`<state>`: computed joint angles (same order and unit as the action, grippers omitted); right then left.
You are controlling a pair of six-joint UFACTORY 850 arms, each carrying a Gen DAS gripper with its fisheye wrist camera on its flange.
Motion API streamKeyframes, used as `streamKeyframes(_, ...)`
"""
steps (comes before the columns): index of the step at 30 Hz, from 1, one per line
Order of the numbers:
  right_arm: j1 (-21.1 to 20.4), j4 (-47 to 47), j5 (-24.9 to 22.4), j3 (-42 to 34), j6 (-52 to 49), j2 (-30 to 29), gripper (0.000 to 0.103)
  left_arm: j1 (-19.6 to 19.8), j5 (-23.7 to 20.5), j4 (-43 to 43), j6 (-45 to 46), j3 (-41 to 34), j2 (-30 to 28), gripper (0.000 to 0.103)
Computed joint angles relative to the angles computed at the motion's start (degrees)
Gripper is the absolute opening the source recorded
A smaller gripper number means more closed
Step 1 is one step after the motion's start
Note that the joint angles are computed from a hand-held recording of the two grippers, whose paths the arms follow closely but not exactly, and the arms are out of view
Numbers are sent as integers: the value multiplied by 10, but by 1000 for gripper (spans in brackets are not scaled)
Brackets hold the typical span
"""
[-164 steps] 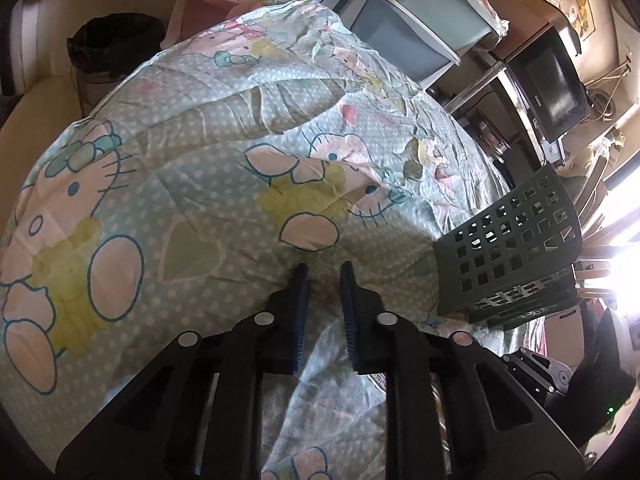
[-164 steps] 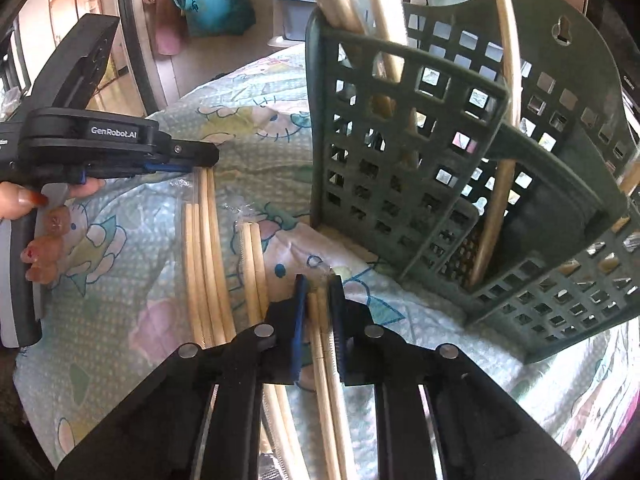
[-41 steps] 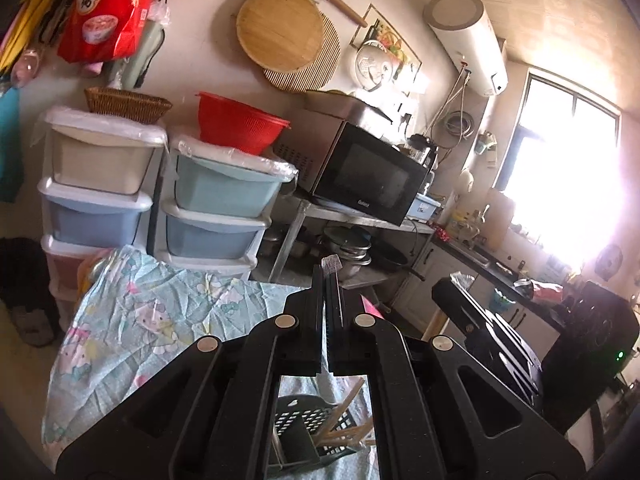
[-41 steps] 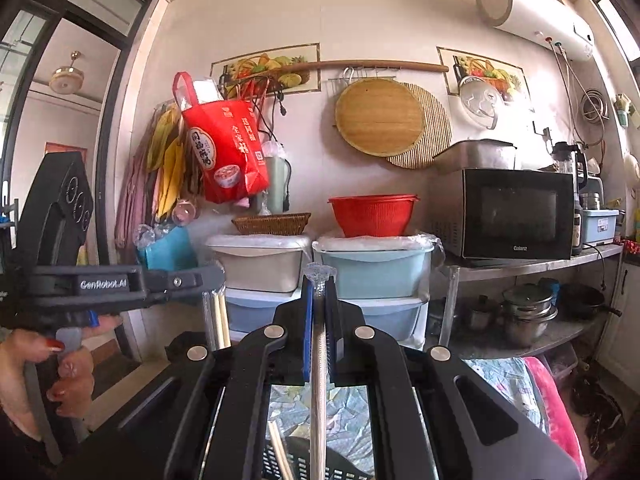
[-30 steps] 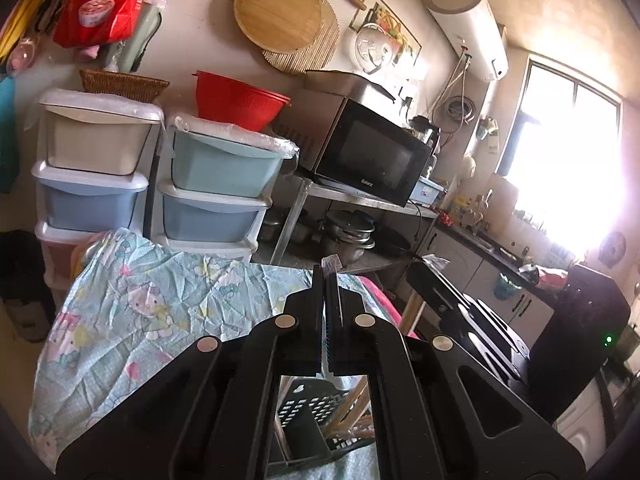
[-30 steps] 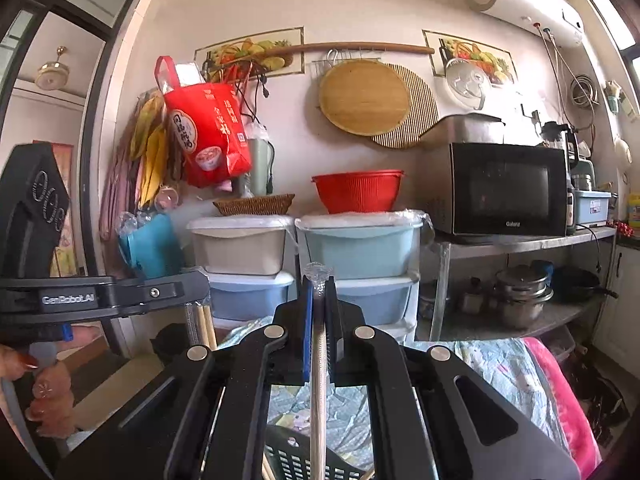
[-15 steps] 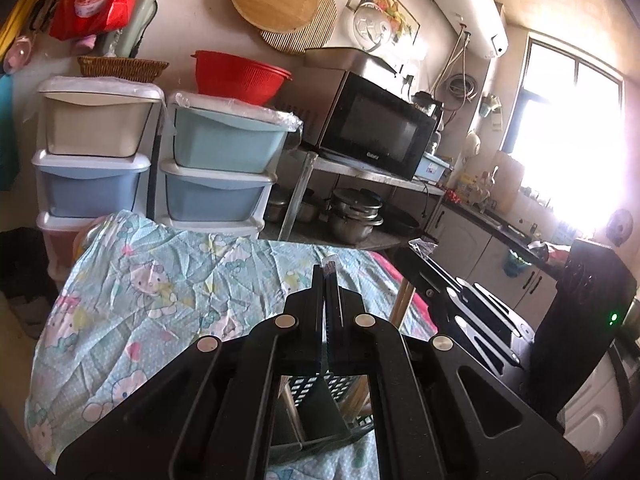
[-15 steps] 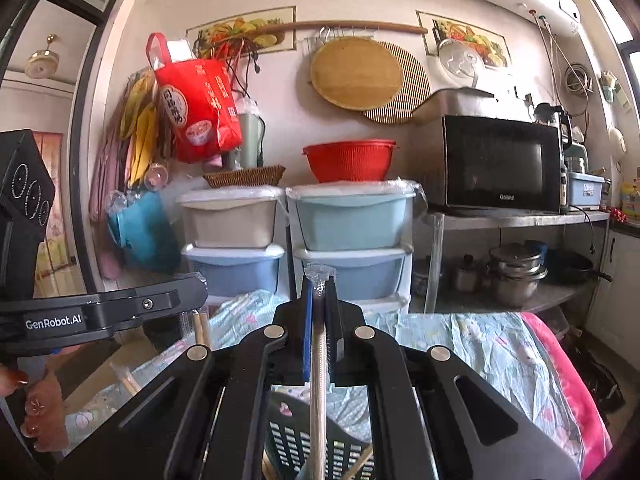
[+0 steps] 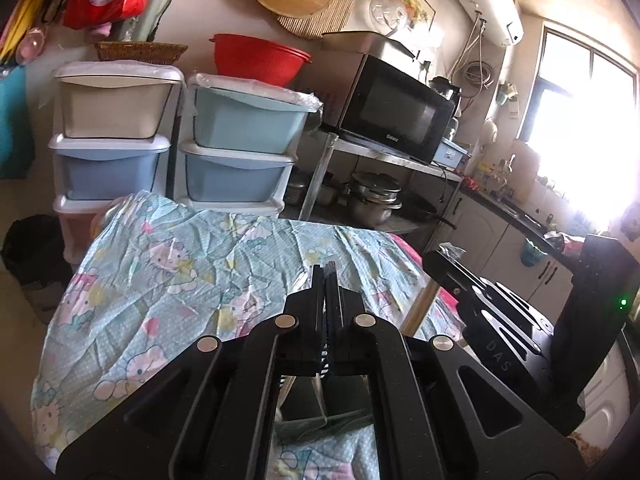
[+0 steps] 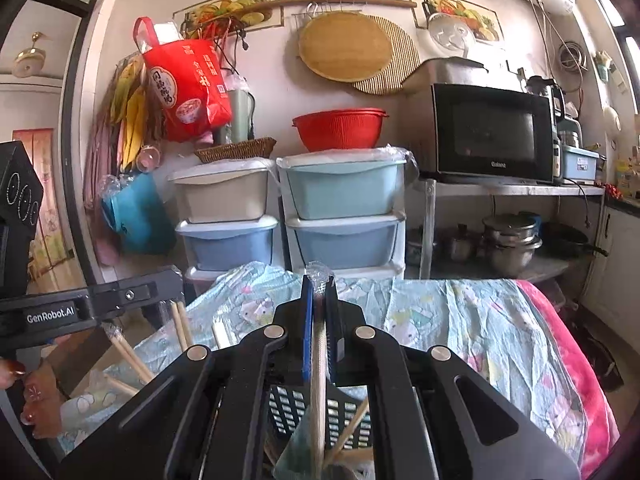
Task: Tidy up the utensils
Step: 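Open the left tool to release its chopstick while the right tool opens too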
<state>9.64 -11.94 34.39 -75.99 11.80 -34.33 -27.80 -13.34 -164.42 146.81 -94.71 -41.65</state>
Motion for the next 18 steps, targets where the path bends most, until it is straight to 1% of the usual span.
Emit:
streamKeyframes(3, -2, 0, -20, 1, 8, 3, 7, 0, 6, -13, 13, 7, 4, 0)
streamKeyframes(5, -4, -1, -31, 4, 16, 5, 13, -1, 11, -22, 21, 11, 6, 0)
streamKeyframes(7, -7, -4, -33, 10, 25, 9, 17, 0, 8, -22, 21, 18, 10, 0)
streamKeyframes(10, -10, -12, -35, 20, 34, 16, 27, -2, 8, -43, 45, 24, 13, 1)
streamKeyframes(11, -11, -14, -34, 23, 35, 18, 28, -2, 8, -44, 45, 27, 14, 2)
streamKeyframes(13, -13, -19, -32, 32, 37, 24, 29, -3, 7, -42, 43, 33, 18, 9)
streamKeyframes(16, -15, -22, -31, 40, 40, 32, 36, -4, 6, -53, 53, 39, 22, 14)
streamKeyframes(17, -15, -22, -31, 40, 40, 32, 36, -4, 4, -52, 52, 42, 23, 15)
streamKeyframes(18, -15, -22, -30, 44, 39, 34, 37, -4, 3, -56, 56, 44, 25, 18)
